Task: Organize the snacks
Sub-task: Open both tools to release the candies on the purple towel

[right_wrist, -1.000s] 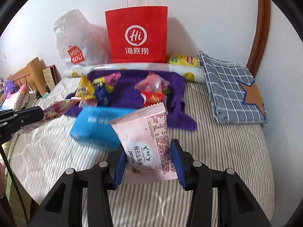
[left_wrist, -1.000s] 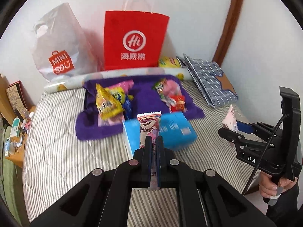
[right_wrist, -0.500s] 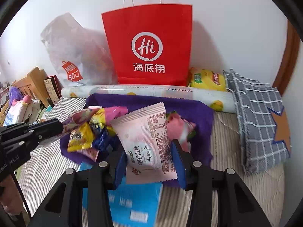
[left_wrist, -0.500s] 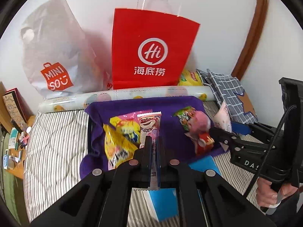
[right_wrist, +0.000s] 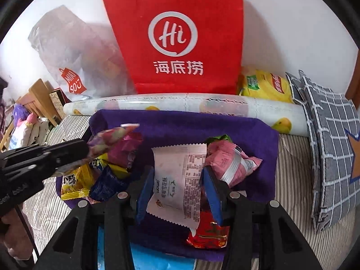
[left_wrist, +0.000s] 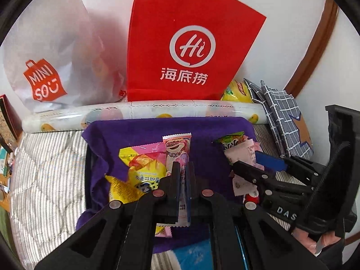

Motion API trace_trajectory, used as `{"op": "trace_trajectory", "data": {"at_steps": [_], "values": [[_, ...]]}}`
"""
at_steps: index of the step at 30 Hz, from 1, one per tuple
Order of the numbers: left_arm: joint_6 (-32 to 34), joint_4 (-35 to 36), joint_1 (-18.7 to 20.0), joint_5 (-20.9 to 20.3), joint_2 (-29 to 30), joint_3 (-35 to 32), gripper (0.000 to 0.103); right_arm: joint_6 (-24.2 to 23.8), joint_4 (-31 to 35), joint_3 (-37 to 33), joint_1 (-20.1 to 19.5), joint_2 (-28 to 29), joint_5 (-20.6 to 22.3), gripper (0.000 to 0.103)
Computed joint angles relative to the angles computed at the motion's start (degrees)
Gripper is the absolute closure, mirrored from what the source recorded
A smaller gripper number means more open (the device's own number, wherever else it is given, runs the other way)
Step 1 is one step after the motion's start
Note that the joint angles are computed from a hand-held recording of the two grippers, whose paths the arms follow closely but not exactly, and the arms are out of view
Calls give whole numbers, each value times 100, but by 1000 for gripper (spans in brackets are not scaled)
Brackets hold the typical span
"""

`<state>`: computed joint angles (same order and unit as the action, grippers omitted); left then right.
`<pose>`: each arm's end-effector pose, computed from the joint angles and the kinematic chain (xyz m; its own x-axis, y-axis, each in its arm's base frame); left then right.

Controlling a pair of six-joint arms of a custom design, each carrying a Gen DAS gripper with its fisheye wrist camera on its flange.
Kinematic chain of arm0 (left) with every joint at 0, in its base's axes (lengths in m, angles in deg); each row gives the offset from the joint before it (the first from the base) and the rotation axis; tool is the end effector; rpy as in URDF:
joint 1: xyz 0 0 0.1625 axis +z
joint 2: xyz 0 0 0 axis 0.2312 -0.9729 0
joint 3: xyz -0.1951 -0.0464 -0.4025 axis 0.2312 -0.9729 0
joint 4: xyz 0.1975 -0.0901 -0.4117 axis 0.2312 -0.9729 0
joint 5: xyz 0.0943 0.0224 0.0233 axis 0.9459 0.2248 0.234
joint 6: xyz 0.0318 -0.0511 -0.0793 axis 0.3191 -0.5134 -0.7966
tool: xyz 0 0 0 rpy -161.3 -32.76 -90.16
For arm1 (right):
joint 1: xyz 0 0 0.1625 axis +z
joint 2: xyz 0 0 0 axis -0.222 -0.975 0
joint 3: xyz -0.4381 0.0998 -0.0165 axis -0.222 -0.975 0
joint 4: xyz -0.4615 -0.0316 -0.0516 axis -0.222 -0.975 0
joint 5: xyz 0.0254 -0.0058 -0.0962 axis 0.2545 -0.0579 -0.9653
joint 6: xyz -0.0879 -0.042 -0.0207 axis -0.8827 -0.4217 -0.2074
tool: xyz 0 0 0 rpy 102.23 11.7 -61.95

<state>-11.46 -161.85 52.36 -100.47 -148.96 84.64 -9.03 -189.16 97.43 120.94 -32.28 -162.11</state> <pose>-0.0017 -0.4981 0.2720 -0.8445 -0.1550 -0.5126 0.2344 0.7536 -0.6142 0.2980 -0.5893 -0.0917 -0.6540 -0.6183 0.4358 -0.7231 0.6803 -0.1200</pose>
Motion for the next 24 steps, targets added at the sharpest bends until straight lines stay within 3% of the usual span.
{"op": "trace_trajectory", "data": {"at_steps": [5, 11, 13, 15, 16, 24], "values": [[-112, -9, 190, -350, 110, -105, 97, -18, 23, -2, -10, -4, 53, 56], [-205, -22, 195, -301, 170, -114, 95, 82, -46, 85, -1, -103, 28, 56], [-212, -23, 130, -171, 157, -82, 88, 96, -97, 149, 18, -160, 38, 56], [-239, -24, 63, -84, 111, -37, 70, 114, -166, 238, 52, -232, 22, 56], [-244, -27, 24, -65, 73, 1, 66, 127, -189, 287, 68, -273, 18, 56], [-717, 590, -537, 283, -398, 402, 57, 223, -717, 946, 273, -731, -337, 55]]}}
